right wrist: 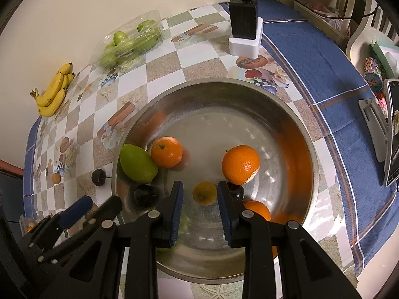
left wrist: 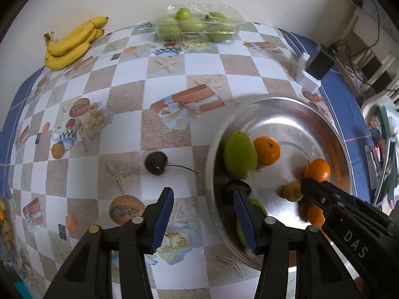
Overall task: Organize fruits
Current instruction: 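Lower and open the right gripper to drop the kiwi while the left gripper releases the mango, then withdraw both open grippers from the tray toward the remaining fruit on the table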
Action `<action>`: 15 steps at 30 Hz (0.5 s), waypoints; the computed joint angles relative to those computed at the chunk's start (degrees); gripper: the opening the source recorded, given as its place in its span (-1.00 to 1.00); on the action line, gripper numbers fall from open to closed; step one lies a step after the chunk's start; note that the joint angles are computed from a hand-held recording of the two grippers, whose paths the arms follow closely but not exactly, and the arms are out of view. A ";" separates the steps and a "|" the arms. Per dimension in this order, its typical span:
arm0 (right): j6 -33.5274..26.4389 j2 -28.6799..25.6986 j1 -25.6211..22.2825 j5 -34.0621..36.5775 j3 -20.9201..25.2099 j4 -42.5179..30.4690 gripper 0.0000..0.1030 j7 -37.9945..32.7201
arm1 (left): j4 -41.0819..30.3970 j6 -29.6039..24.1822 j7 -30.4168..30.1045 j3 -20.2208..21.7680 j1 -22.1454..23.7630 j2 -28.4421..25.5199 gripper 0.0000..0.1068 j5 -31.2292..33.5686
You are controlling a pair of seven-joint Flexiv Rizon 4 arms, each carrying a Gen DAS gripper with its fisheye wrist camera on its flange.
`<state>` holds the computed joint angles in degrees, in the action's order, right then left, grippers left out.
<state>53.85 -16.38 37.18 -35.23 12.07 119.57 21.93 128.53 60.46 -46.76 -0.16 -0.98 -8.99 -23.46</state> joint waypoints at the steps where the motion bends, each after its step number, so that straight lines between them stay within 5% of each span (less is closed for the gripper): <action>1: -0.09 -0.05 -0.01 0.05 0.02 -0.07 -0.44 -0.13 | -0.07 0.14 -0.16 0.05 0.12 -0.07 0.02 -0.31; 7: -0.52 -0.14 0.09 -0.01 0.00 -0.29 -0.43 -0.24 | -0.72 1.69 -1.80 0.46 0.80 -0.48 0.02 -0.54; 10: -0.50 -0.16 0.03 0.20 0.03 -0.22 -0.23 -0.14 | -1.21 1.35 -2.73 0.63 1.28 -0.82 0.04 -0.67; 12: -0.72 -0.19 0.05 0.18 0.03 -0.27 -0.11 -0.25 | -1.63 1.51 -4.69 1.12 1.29 -1.19 0.31 0.81; 14: -1.11 -0.20 0.18 -0.21 -0.10 -0.32 0.28 -0.13 | -2.05 2.07 -6.86 1.64 1.31 -1.64 0.40 2.82; 15: -1.43 -0.24 0.22 -0.37 -0.11 -0.42 0.33 -0.24 | -2.30 2.05 -7.69 1.80 1.39 -1.84 0.43 3.69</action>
